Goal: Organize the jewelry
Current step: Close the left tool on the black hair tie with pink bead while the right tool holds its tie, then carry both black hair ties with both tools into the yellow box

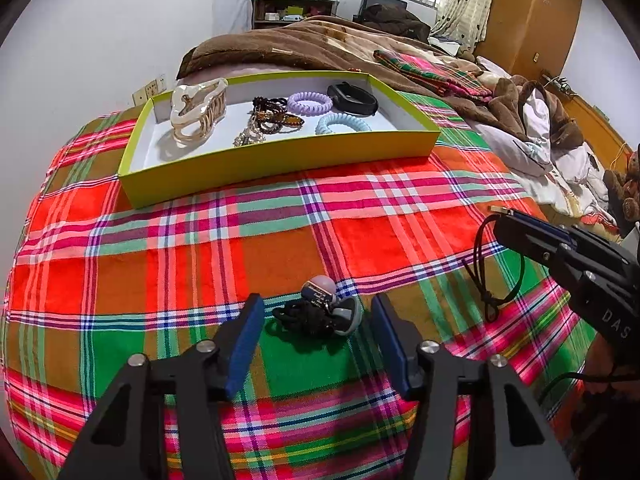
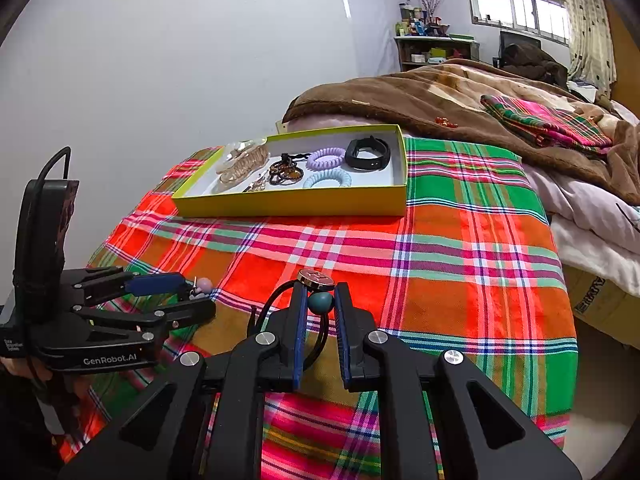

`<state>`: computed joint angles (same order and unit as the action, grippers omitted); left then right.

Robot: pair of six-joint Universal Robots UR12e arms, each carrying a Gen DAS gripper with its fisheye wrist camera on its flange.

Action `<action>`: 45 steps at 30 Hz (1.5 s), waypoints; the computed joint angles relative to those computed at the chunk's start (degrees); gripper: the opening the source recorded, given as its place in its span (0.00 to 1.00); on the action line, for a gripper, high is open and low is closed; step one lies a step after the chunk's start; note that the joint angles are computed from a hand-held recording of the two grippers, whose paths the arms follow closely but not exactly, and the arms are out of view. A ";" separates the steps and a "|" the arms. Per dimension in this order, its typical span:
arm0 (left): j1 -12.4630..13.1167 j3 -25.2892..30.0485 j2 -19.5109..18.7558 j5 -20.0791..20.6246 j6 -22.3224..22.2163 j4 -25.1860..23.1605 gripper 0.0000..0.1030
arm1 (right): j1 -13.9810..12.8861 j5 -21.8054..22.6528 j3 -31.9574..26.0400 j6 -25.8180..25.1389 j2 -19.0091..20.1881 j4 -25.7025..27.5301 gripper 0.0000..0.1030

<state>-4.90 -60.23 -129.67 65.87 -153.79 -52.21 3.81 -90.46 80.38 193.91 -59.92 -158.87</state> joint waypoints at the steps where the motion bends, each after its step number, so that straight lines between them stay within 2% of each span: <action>1: 0.05 0.11 -0.05 -0.11 -0.11 -0.08 0.47 | 0.01 -0.01 -0.05 -0.01 0.02 0.13 0.13; 5: 0.25 0.30 -0.07 -0.89 0.09 -0.69 0.41 | 0.01 -0.06 -0.04 -0.09 0.02 0.21 0.13; 20: 0.88 0.30 0.26 -3.80 0.26 -0.87 0.34 | 0.18 -0.76 -0.26 0.25 -0.04 0.10 0.13; 22: 1.07 0.23 0.36 -4.72 0.10 -0.59 0.26 | 0.20 -0.90 -0.27 0.25 -0.08 0.13 0.13; 23: 1.13 0.29 0.40 -5.10 0.19 -0.63 0.10 | 0.24 -0.94 -0.38 0.28 -0.04 0.19 0.13; 24: 1.05 0.44 0.39 -4.79 0.62 -0.81 0.09 | 0.25 -0.89 -0.43 0.18 -0.05 0.24 0.13; 32: 1.14 0.95 -0.01 -4.46 0.68 -1.99 0.09 | 0.28 -1.18 -0.51 0.31 0.01 0.58 0.13; 35: 1.58 1.17 -0.18 -6.58 -0.03 -2.67 0.10 | 0.22 -1.03 -0.43 0.49 0.01 0.42 0.13; 37: 1.52 1.34 -0.31 -6.40 -0.20 -2.83 0.19 | 0.21 -1.04 -0.47 0.40 0.04 0.45 0.13; 38: 1.42 1.29 -0.34 -5.83 -0.52 -2.40 0.28 | 0.21 -1.05 -0.45 0.36 0.03 0.37 0.13; 41: 1.41 1.98 -0.75 -6.34 -0.34 -3.82 0.33 | 0.20 -0.88 -0.51 0.24 0.07 0.47 0.13; 43: 1.32 2.19 -0.86 -6.39 -0.22 -4.17 0.40 | 0.23 -0.85 -0.63 0.08 0.12 0.66 0.13; 45: 1.27 1.97 -0.69 -6.86 0.46 -4.21 0.42 | 0.30 -0.97 -0.74 0.03 0.19 0.75 0.13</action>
